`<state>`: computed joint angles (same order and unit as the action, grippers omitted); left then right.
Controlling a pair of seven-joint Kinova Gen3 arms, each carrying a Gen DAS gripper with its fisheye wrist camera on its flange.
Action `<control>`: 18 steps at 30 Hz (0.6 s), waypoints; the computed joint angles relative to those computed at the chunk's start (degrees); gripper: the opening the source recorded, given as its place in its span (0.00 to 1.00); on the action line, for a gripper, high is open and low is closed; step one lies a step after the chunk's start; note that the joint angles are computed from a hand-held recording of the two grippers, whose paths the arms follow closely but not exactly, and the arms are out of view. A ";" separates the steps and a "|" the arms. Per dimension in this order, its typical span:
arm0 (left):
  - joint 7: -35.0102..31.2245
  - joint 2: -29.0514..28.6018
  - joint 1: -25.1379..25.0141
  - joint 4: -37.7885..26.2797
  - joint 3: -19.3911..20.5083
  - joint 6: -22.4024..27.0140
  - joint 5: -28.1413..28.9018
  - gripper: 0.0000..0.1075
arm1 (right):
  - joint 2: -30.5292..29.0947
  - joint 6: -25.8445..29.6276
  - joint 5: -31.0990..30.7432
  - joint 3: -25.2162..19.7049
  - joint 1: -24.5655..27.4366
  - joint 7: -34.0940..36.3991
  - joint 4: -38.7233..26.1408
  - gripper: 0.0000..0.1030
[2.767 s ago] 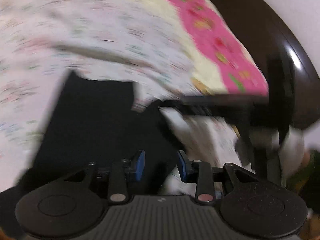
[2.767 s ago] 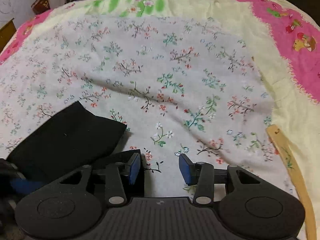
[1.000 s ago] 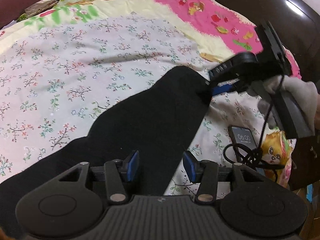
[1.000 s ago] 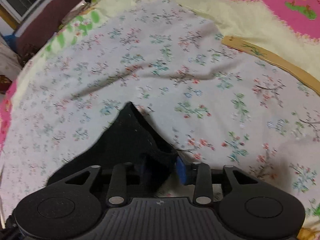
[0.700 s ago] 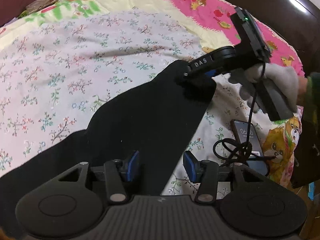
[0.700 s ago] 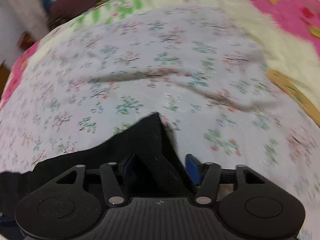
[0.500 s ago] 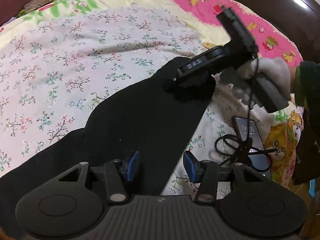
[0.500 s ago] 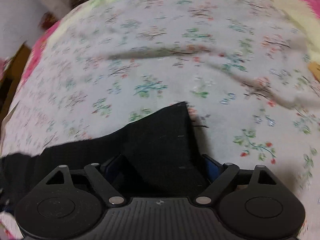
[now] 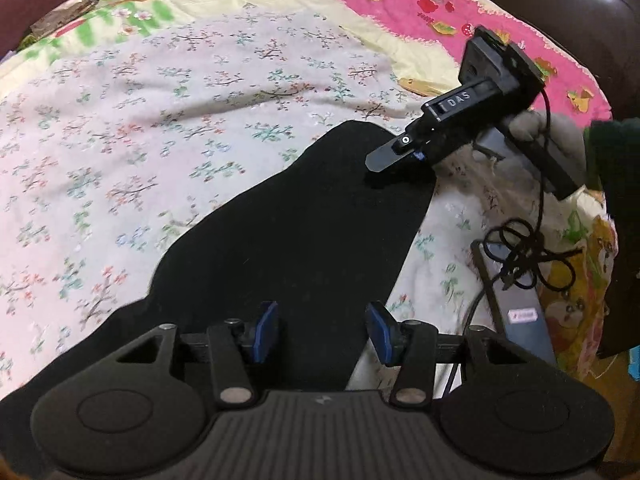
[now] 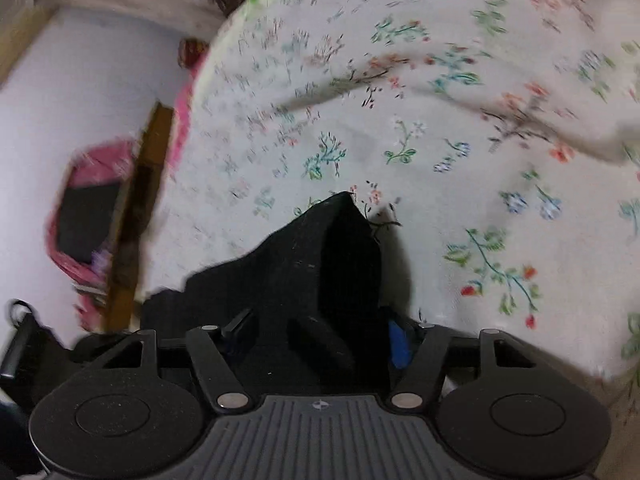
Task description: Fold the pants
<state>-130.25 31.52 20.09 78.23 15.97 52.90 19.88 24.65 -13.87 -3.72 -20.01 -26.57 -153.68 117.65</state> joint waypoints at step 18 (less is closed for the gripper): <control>2.05 4.96 4.75 -7.45 -0.67 3.35 -3.74 0.53 | 3.20 -1.26 -9.08 9.00 -11.40 -2.91 -6.05 0.00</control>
